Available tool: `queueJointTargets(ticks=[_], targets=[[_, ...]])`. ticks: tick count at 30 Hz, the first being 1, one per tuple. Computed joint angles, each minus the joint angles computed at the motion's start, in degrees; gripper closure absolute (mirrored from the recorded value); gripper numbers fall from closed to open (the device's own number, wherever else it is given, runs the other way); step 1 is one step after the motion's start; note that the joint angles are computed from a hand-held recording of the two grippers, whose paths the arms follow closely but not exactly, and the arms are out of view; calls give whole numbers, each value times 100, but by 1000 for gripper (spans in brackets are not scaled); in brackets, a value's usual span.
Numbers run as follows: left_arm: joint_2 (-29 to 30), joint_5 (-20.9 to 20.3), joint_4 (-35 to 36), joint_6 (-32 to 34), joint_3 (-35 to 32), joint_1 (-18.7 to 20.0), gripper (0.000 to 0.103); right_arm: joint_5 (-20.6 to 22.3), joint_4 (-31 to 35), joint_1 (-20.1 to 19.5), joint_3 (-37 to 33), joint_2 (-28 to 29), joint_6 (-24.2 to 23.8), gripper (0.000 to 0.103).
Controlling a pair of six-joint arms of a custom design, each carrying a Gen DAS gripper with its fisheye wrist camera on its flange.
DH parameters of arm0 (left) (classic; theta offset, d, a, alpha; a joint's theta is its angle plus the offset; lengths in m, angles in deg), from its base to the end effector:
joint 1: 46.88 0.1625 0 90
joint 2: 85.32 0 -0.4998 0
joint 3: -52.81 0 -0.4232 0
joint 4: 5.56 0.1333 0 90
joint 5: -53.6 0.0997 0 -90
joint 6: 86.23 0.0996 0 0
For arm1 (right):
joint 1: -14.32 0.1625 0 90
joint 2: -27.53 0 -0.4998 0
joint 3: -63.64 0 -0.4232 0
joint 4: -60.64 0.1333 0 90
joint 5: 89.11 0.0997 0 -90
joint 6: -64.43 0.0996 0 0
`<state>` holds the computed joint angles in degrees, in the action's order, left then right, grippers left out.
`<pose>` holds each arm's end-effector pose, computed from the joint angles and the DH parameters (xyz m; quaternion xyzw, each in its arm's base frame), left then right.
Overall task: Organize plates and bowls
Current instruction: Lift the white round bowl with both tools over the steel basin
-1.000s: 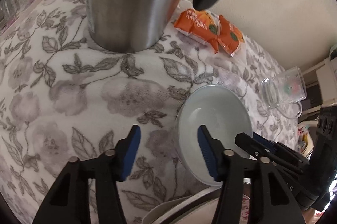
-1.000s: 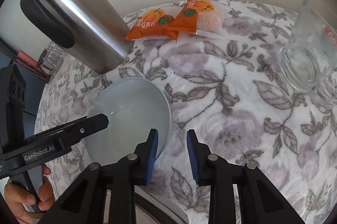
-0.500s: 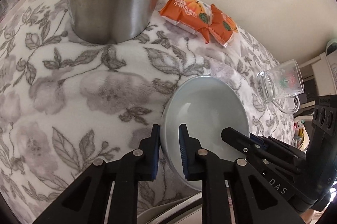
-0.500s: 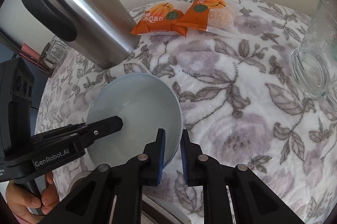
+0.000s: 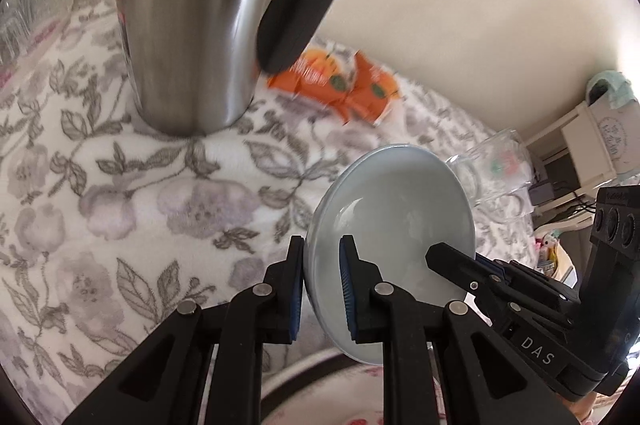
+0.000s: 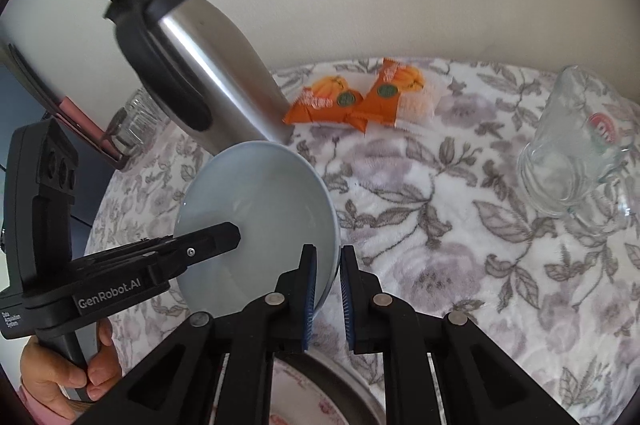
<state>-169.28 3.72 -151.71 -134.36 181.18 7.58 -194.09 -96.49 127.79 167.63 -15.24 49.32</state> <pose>-0.1114 -0.4956 0.3091 -0.1373 0.9249 -0.2992 0.1901 0.3694 -0.5807 0.0455 0.3208 -0.9368 0.0605 0.1261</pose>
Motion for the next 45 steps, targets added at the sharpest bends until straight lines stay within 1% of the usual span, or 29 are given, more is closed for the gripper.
queueJointTargets(ticks=[2,4,5,7,9,15,20,25,34,39,45], targets=[[-97,208,122,-74,22,-223,85,56,-110,46,109,-134,-36,90],[-194,319,190,-167,55,-393,85,57,-188,107,214,-258,-52,90],[-253,329,302,-258,45,-467,85,74,-219,134,269,-327,-60,90],[-363,490,509,-430,51,-679,85,118,-277,185,373,-467,-75,90],[-456,616,750,-676,42,-889,85,117,-328,236,478,-598,-89,90],[-714,842,1118,-1331,141,-1402,85,88,-372,394,783,-997,-48,90],[-967,915,1578,-1963,210,-1804,85,93,-444,509,1095,-1334,-2,90],[-1163,957,2244,-2575,192,-2192,85,49,-510,620,1340,-1580,56,90],[-1547,1103,3165,-3689,394,-2886,85,188,-836,712,1899,-1950,56,90],[-1691,1092,3452,-4147,539,-3117,85,185,-967,732,2144,-2054,118,90],[-1813,1116,3491,-4621,751,-3287,85,135,-1175,747,2378,-2108,232,90]])
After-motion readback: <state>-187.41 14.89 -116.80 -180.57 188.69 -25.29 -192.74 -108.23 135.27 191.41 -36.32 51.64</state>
